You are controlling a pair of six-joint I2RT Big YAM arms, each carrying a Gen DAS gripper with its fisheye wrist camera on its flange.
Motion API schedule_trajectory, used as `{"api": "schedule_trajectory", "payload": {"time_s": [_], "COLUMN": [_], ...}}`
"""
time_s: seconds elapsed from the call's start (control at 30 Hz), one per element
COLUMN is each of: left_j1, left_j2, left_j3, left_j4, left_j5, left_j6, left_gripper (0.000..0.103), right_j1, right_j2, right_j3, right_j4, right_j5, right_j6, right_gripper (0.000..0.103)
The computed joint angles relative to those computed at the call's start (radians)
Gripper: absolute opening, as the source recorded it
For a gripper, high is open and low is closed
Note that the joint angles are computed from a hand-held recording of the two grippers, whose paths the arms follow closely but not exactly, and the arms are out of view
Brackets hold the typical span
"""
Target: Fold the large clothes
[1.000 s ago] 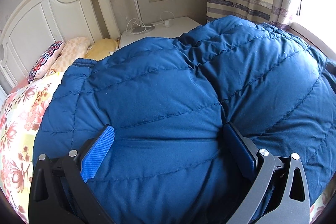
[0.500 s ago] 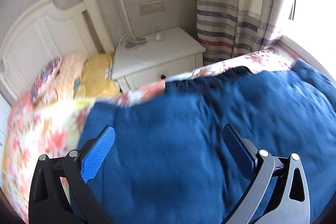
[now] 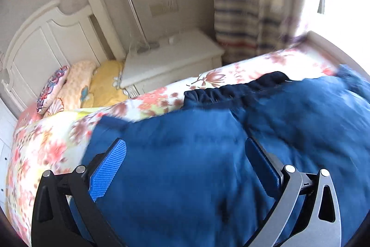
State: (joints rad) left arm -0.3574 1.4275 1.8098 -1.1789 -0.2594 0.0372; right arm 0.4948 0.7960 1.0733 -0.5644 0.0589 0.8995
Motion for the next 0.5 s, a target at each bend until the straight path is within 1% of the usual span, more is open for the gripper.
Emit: {"api": "schedule_trajectory", "payload": {"time_s": [0.03,0.07,0.1,0.13,0.17,0.2,0.23,0.3,0.37,0.4,0.43,0.47,0.5], "left_j1": [-0.002,-0.012,-0.031,-0.046,-0.084,-0.109,-0.124,-0.1,-0.086,-0.083,-0.081,-0.055,-0.013], "left_j2": [-0.054,-0.134,-0.19,-0.223,-0.286,-0.334,-0.378,-0.392,-0.396,-0.402,-0.412,-0.415,-0.405], "left_j3": [-0.055,-0.146,-0.216,-0.259,-0.344,-0.41,-0.469,-0.48,-0.465,-0.462,-0.464,-0.451,-0.426], "left_j4": [0.013,0.026,0.034,0.036,0.061,0.104,0.144,0.116,0.072,0.058,0.047,0.008,-0.046], "left_j5": [0.002,0.023,0.021,0.015,-0.018,-0.057,-0.078,-0.028,0.025,0.046,0.068,0.134,0.222], "left_j6": [0.007,0.023,0.042,0.058,0.078,0.086,0.083,0.038,0.02,0.032,0.06,0.11,0.136], "left_gripper": [0.099,0.099,0.099,0.099,0.099,0.099,0.099,0.099,0.098,0.098,0.097,0.097,0.097], "right_j1": [0.005,0.005,0.005,0.004,0.003,0.014,0.025,0.044,0.093,0.131,0.163,0.21,0.254], "right_j2": [0.0,0.003,0.005,0.014,0.023,0.034,0.041,0.057,0.099,0.136,0.165,0.209,0.252], "right_j3": [-0.001,0.001,0.003,0.012,0.021,0.037,0.048,0.071,0.142,0.201,0.247,0.313,0.375], "right_j4": [0.0,0.002,0.002,-0.003,-0.01,-0.028,-0.041,-0.061,-0.129,-0.175,-0.206,-0.241,-0.265], "right_j5": [0.011,0.014,0.017,0.022,0.024,0.041,0.062,0.1,0.197,0.265,0.316,0.387,0.449], "right_j6": [0.0,-0.001,-0.003,-0.008,-0.015,-0.028,-0.036,-0.043,-0.073,-0.108,-0.144,-0.2,-0.259], "right_gripper": [0.024,0.024,0.024,0.024,0.025,0.025,0.025,0.025,0.025,0.025,0.025,0.025,0.025]}}
